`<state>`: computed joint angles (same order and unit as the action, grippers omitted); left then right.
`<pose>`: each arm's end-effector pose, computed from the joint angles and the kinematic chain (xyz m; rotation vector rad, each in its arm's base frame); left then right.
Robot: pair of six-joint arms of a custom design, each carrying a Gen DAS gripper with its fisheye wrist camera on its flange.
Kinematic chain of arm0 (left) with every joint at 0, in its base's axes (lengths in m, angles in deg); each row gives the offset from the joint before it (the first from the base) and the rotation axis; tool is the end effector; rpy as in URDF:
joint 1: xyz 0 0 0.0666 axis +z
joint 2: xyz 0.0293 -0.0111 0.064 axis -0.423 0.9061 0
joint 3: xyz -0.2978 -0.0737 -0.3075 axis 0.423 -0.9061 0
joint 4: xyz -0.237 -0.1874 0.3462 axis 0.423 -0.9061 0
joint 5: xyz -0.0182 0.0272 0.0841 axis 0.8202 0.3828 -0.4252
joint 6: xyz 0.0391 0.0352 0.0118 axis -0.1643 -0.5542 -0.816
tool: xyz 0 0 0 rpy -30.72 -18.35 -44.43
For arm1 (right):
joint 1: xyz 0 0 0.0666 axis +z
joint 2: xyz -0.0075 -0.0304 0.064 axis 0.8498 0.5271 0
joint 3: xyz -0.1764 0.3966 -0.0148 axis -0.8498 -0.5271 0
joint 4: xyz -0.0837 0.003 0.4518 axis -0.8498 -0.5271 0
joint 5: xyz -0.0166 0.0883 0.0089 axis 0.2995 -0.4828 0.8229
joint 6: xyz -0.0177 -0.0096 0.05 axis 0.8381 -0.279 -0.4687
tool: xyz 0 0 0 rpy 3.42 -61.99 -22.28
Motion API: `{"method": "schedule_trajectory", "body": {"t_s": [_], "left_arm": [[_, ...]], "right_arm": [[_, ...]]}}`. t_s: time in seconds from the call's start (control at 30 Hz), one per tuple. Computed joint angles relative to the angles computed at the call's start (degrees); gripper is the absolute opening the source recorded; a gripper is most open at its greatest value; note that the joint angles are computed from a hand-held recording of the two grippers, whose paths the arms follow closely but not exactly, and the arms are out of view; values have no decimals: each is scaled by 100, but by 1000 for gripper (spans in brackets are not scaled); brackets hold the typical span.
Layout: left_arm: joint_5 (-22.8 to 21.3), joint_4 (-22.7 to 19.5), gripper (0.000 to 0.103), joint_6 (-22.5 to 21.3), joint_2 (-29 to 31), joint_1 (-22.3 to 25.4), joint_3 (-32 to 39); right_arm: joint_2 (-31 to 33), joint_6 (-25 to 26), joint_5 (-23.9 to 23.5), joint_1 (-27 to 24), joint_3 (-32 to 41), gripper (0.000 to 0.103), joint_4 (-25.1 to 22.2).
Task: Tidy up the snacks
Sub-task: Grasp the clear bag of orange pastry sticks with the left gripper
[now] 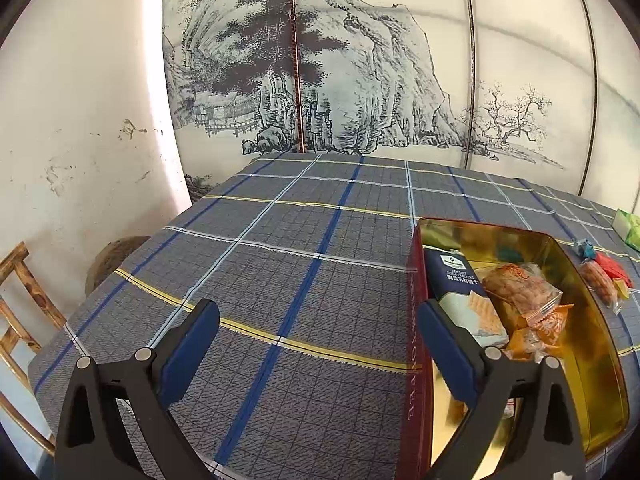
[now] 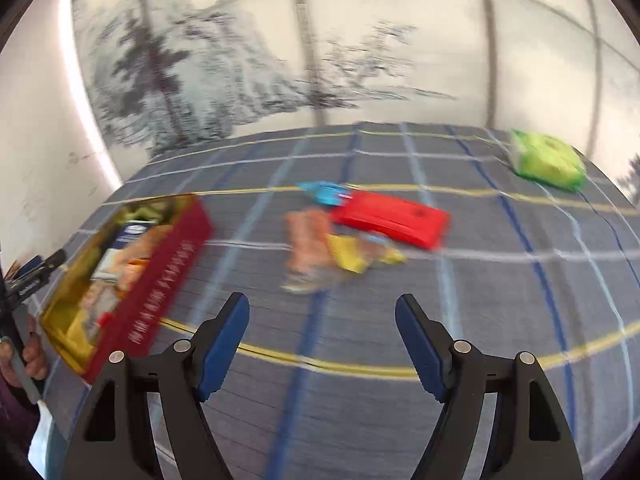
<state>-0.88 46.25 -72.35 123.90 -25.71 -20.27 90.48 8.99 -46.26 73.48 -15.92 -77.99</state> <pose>0.4642 0.0098 0.3854 -0.3997 2.0685 0.4053 0.5207 0.1496 0.4093 -0.2073 2.2683 0.4722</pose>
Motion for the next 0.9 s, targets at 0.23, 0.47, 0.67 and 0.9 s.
{"method": "schedule_trajectory", "body": {"t_s": [0.23, 0.47, 0.67, 0.9], "left_arm": [[-231, -695, 97, -483, -311, -609, 348], [1870, -2888, 97, 312, 876, -1244, 2299], [2539, -4029, 73, 864, 2582, -1692, 4102], [2800, -4877, 69, 1496, 4059, -1639, 5483]], "right_arm": [[-126, 265, 54, -885, -326, 76, -181], [-91, -69, -619, -1382, -481, 76, 86], [-218, 209, -905, -1302, -625, 76, 310], [-319, -19, -1449, -1432, -811, 77, 759]]}}
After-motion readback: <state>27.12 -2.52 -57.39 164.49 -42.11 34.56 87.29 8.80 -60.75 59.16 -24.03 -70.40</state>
